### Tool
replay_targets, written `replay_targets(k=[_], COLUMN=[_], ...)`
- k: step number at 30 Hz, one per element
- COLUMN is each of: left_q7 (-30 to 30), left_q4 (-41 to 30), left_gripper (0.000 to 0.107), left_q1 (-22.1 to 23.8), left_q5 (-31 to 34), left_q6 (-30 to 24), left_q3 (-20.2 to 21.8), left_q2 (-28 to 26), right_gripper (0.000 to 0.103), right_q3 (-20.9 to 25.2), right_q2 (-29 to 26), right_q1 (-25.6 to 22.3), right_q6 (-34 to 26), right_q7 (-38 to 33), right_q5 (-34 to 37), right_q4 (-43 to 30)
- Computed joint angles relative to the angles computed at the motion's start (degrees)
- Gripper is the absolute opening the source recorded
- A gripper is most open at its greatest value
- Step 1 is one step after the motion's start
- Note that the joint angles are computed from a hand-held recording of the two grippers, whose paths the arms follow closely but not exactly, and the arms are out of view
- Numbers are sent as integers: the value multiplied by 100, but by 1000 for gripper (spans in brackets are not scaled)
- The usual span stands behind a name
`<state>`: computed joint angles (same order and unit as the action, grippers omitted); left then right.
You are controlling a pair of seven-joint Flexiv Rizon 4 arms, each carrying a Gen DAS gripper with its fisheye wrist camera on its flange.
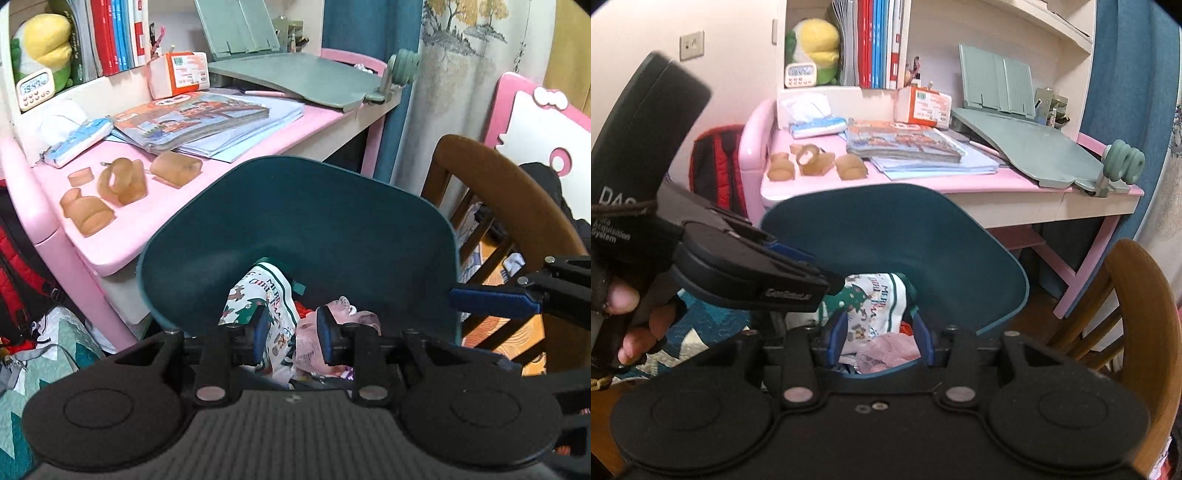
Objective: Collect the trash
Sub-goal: 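Lower the gift bag and ribbon into the bin and open both tools, then swing both open tools back to the trash under the bed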
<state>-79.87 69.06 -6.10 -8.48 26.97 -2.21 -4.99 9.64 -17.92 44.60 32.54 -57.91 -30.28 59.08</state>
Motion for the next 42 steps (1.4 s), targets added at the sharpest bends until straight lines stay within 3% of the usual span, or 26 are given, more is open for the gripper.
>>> replay_targets(k=[5, 6, 7, 9, 15, 19, 26, 38, 42], left_q7=[198, 212, 204, 211, 368, 385, 463, 703, 893], left_q4=[345, 396, 475, 700, 1202, 1525, 2028, 2918, 3277], left_gripper=[31, 41, 59, 70, 70, 77, 80, 85, 102], left_q1=[34, 48, 62, 72, 182, 312, 644, 1430, 1762], left_q5=[-185, -212, -243, -264, -365, -289, -222, -264, -337], left_q6=[141, 154, 180, 380, 496, 536, 299, -84, -167], left_q3=[87, 101, 124, 164, 328, 456, 799, 1696, 2096], left_q2=[392, 461, 561, 776, 1415, 1853, 2574, 3540, 3694], right_gripper=[40, 41, 41, 41, 43, 46, 50, 51, 52], right_q3=[74, 88, 108, 133, 218, 284, 338, 310, 284], right_q2=[144, 167, 187, 218, 213, 134, -208, -1338, -1981], right_q1=[45, 63, 86, 131, 327, 508, 899, 1636, 1912], right_q6=[97, 119, 136, 197, 265, 298, 359, 133, -170], right_q7=[14, 29, 33, 47, 60, -10, -211, -760, -1106], right_q5=[-13, -29, -40, -84, -119, -31, 317, 1254, 1630], right_q4=[75, 86, 86, 98, -35, -222, -694, -2044, -2860])
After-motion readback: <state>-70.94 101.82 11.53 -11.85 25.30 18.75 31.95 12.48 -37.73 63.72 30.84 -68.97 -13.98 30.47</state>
